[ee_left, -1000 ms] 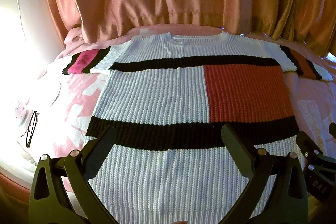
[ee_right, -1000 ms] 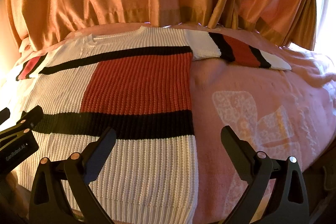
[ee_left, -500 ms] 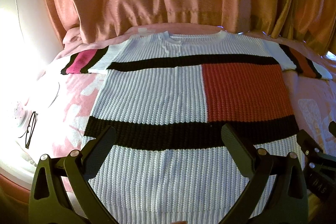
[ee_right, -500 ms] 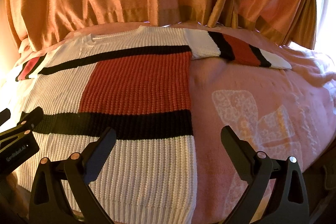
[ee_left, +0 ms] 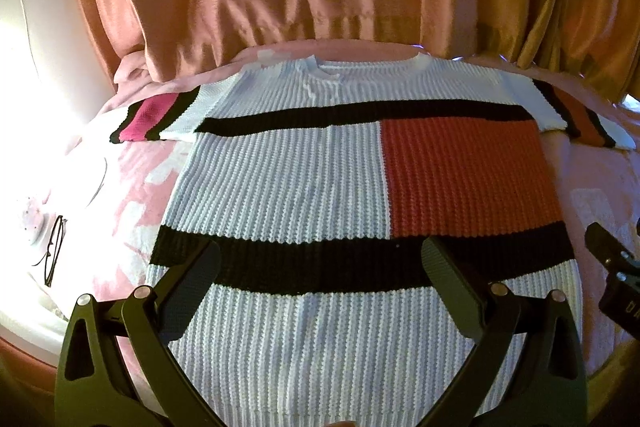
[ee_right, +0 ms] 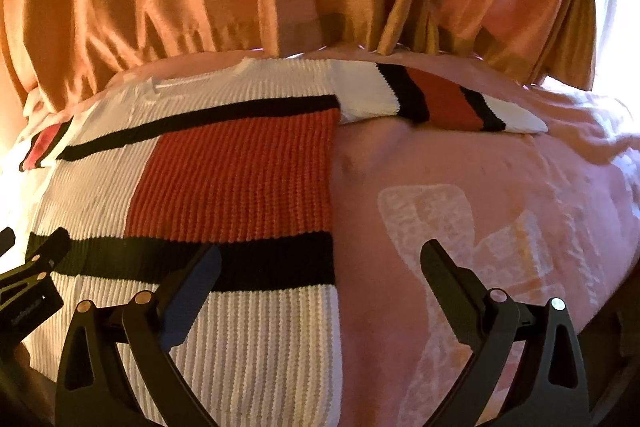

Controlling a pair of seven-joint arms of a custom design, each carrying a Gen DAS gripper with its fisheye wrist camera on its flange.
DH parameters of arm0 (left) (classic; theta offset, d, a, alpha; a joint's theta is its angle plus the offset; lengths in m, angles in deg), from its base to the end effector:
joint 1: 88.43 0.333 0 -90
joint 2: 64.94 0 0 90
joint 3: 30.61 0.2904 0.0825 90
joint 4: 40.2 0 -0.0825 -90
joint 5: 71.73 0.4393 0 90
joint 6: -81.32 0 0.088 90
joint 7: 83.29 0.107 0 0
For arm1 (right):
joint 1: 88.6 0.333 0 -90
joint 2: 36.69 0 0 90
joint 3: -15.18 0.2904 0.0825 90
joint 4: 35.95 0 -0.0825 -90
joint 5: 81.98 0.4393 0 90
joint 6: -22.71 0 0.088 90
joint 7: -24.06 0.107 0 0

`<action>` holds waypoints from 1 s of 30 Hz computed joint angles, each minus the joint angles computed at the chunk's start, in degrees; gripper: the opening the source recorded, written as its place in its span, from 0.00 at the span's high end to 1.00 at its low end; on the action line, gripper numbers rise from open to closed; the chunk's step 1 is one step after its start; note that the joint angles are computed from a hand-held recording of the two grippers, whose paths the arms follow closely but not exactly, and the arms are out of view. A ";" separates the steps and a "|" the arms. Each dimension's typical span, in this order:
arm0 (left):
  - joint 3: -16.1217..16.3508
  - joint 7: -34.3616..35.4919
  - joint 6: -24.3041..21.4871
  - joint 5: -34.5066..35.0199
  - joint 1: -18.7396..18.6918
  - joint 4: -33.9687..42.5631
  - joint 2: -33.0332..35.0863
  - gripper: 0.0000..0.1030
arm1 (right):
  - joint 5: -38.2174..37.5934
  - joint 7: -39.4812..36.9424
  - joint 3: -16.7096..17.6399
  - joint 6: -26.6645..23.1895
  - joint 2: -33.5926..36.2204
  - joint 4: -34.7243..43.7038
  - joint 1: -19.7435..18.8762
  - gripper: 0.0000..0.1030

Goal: Fold small clothes

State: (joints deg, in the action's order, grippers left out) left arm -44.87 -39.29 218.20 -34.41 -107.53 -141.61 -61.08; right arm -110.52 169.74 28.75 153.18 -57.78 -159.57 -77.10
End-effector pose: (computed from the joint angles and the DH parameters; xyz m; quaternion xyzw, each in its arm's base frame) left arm 0.5717 -0.3654 0.5391 -0.6117 0.6978 -0.2344 0.2897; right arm 0.4984 0.2325 0.5634 -0.5604 0.7537 -0.2785 0.2008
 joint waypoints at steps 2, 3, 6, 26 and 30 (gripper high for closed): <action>-0.02 0.08 -0.13 0.05 -0.04 0.24 0.17 0.04 | 1.09 -0.48 -0.69 0.60 -0.16 -0.28 0.03 0.05; 0.00 0.06 -0.02 0.09 -0.05 0.19 0.15 0.04 | 1.34 -0.50 -0.95 0.61 -0.11 -0.32 -0.26 0.05; 0.01 0.32 -0.40 0.01 -0.11 0.82 0.64 0.04 | 1.39 -1.38 -1.83 0.22 0.06 -0.20 -1.40 0.05; 1.85 4.77 4.15 -10.56 -0.22 9.86 9.91 0.04 | 13.47 -8.19 -20.44 15.52 24.18 15.88 -18.09 0.16; 2.02 5.72 4.10 -10.70 -0.66 11.77 12.14 0.04 | 17.10 -8.74 -21.94 18.52 26.42 16.35 -17.93 0.33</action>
State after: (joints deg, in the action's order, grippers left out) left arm -42.85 -33.57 222.30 -45.11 -108.19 -129.84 -48.94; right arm -93.42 161.01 6.81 171.70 -31.36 -143.22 -95.03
